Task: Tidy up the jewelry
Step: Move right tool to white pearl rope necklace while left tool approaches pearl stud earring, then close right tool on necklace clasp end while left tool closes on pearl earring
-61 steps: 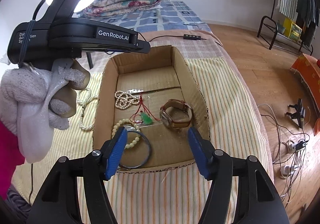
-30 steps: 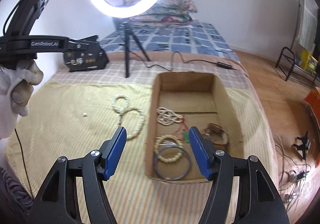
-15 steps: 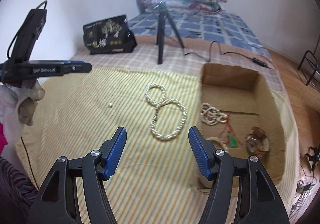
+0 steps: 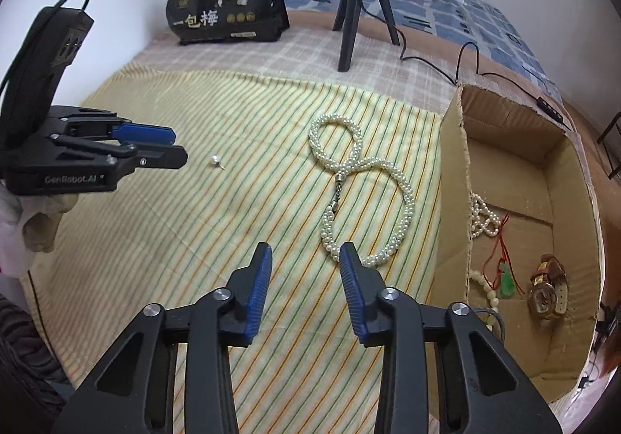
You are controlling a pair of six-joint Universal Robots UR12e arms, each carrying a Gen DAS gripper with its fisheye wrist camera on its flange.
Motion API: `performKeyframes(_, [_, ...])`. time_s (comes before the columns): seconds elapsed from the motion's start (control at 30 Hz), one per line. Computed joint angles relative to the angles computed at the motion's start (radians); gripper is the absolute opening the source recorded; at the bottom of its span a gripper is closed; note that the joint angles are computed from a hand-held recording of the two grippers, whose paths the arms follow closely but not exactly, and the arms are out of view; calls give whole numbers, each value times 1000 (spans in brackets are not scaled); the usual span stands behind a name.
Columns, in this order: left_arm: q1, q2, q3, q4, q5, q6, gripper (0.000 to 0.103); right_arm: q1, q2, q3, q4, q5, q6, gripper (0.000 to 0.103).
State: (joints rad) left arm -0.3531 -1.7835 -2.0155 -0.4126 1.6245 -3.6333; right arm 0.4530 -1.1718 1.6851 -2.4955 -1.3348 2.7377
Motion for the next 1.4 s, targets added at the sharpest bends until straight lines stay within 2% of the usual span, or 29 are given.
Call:
performKeyframes(0.3, [-15, -42, 28, -25, 52, 74, 33, 17, 24, -20, 11, -42, -4, 27])
performKeyframes(0.53, [-13, -61, 37, -17, 37, 96, 33, 24, 39, -30, 13, -64, -4, 27])
performKeyframes(0.87, [-20, -79, 57, -46, 64, 97, 33, 26, 54, -38, 5, -91, 18, 27])
performKeyframes(1.13, [-28, -90, 60, -36, 91, 96, 18, 34, 71, -49, 12, -110, 17, 27])
performKeyframes(1.2, [-32, -93, 62, -34, 99, 99, 16, 35, 73, -49, 12, -109, 15, 20])
performKeyframes(1.27, [-34, -94, 61, -29, 105, 99, 16, 35, 74, -48, 10, -103, 16, 8])
performKeyframes(1.33, [-33, -94, 61, -27, 103, 96, 9, 35, 74, -47, 10, -98, 15, 7])
performKeyframes(1.4, [-35, -94, 60, -26, 106, 93, 9, 32, 73, -46, 10, -89, 18, 7])
